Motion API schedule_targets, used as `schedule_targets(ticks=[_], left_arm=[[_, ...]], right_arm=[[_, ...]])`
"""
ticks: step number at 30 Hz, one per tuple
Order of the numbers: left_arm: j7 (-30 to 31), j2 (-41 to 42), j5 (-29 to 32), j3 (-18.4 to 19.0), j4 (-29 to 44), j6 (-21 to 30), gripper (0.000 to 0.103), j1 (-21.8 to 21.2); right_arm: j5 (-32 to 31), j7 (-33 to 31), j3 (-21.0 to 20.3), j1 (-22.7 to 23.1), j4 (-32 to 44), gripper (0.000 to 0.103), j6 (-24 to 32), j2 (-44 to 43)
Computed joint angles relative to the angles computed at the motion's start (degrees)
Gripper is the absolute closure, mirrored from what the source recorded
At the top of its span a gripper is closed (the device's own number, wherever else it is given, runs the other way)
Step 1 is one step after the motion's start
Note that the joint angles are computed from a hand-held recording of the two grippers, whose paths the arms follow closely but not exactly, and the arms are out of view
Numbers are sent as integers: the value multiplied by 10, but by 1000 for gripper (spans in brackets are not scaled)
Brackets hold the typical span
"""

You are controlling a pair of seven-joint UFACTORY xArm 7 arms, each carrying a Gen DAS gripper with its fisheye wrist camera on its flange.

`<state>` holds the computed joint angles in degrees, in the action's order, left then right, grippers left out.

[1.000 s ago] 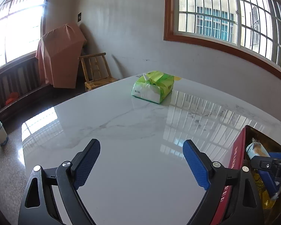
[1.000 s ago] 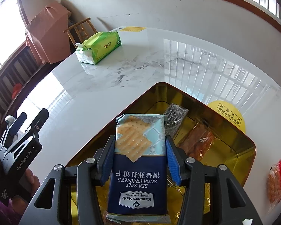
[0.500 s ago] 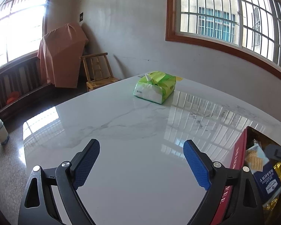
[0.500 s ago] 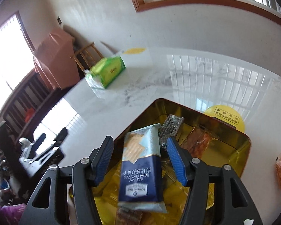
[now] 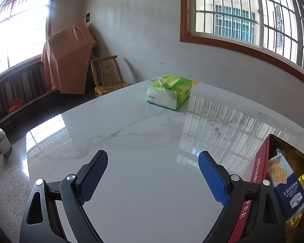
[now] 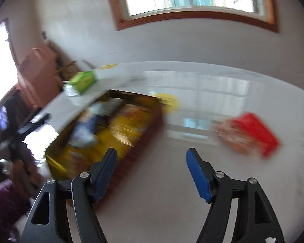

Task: Organize snacks
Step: 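Lower the cracker pack into the tin and open the right gripper, then move the left gripper to the clear twisted dough bag and grasp it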

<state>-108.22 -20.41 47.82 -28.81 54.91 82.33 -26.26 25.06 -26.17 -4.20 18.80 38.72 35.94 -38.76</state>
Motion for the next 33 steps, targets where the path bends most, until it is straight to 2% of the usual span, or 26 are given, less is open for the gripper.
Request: schedule_targets(ticks=[7, 13, 16, 21, 28, 31, 33], left_arm=[[4, 3, -5, 3, 3, 2, 12, 0], [9, 8, -13, 6, 6, 5, 12, -1], [4, 6, -17, 5, 6, 13, 12, -2], [-6, 10, -26, 4, 12, 30, 12, -2], [-19, 18, -36, 9, 20, 55, 12, -7], [-21, 9, -50, 18, 14, 49, 12, -8], [-25, 12, -64, 14, 20, 70, 12, -6]], right_arm=[[-99, 10, -31, -128, -45, 31, -2, -32], [-124, 12, -74, -200, -32, 29, -14, 11], [-125, 13, -84, -224, -19, 21, -25, 34], [-103, -3, -113, -244, 3, 21, -18, 73], [-61, -19, -124, -262, 21, 17, -8, 100], [-50, -23, -126, -267, 32, 16, -3, 114], [-40, -31, -128, -269, 37, 16, 4, 119]])
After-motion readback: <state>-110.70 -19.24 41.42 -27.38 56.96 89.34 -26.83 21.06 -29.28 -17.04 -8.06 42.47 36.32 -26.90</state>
